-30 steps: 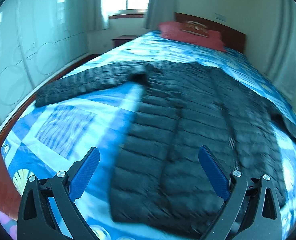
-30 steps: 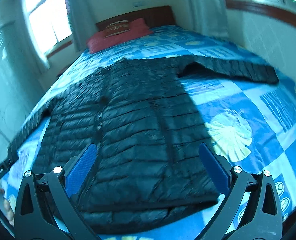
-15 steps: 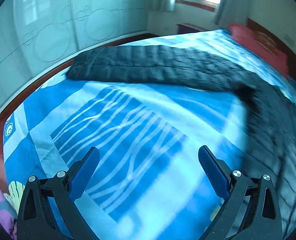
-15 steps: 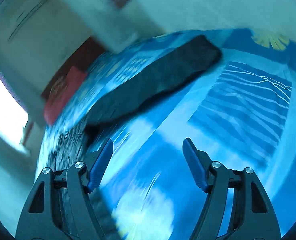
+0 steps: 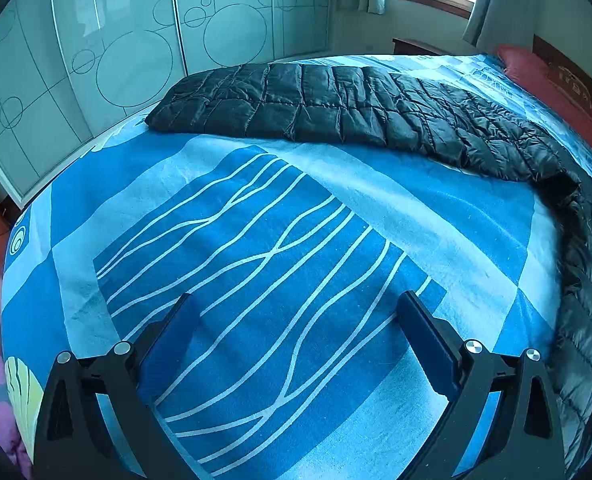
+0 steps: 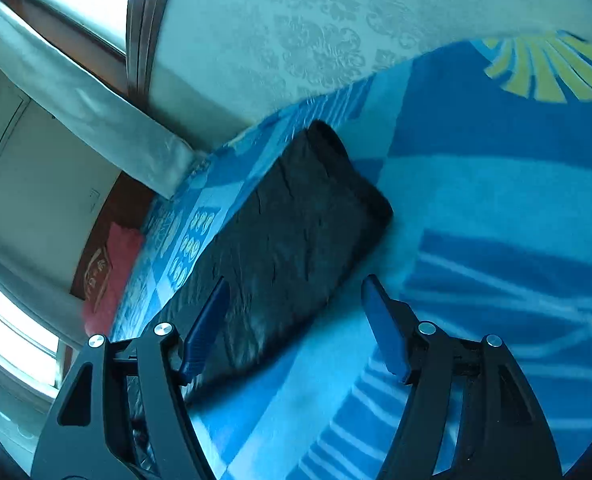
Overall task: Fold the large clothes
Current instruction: 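Grasp the cuff of the jacket sleeve with the right tool, then carry the held sleeve across the jacket body with the right tool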
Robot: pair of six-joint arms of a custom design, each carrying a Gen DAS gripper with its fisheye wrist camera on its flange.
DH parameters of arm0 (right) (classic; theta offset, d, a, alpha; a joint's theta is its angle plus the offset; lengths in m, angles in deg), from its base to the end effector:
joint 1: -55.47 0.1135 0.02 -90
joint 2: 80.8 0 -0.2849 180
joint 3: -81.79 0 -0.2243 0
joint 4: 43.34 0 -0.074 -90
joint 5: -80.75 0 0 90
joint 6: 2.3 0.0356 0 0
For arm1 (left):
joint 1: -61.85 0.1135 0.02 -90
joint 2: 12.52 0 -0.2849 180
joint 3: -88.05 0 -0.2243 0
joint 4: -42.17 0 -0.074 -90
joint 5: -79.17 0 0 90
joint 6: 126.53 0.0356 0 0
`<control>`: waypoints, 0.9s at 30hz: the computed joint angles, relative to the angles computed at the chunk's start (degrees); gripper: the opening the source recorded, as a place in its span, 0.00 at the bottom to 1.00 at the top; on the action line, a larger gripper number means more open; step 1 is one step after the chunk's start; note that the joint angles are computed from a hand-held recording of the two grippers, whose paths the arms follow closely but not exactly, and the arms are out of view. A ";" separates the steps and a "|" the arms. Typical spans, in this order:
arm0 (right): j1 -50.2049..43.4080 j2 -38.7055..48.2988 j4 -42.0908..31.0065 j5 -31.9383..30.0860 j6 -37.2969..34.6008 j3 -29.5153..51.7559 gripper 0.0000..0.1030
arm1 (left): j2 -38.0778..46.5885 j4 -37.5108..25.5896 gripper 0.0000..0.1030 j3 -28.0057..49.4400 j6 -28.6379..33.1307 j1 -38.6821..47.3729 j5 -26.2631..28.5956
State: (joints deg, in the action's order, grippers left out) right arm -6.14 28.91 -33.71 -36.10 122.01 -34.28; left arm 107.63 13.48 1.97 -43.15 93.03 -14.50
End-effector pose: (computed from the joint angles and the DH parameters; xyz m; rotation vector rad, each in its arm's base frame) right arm 0.1843 -0.3072 0.1586 1.4015 1.6096 0.2375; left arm 0.3643 0.2231 0.1711 -0.8488 2.3996 0.2508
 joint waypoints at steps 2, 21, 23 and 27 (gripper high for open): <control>0.62 1.11 -0.21 1.48 -0.45 1.69 0.66 | -0.13 0.56 0.96 -0.54 0.05 0.05 -0.20; 32.02 -17.66 -10.58 18.10 -10.64 7.79 0.06 | -0.80 3.42 0.96 -3.09 0.10 -0.43 -1.40; 39.98 -16.88 -12.66 21.91 -11.48 10.72 0.06 | -0.82 3.71 0.96 -3.24 0.12 -0.35 -1.27; 55.32 -9.83 -16.47 29.00 -11.90 20.10 0.06 | -0.95 4.54 0.96 -3.82 0.15 -0.21 -1.05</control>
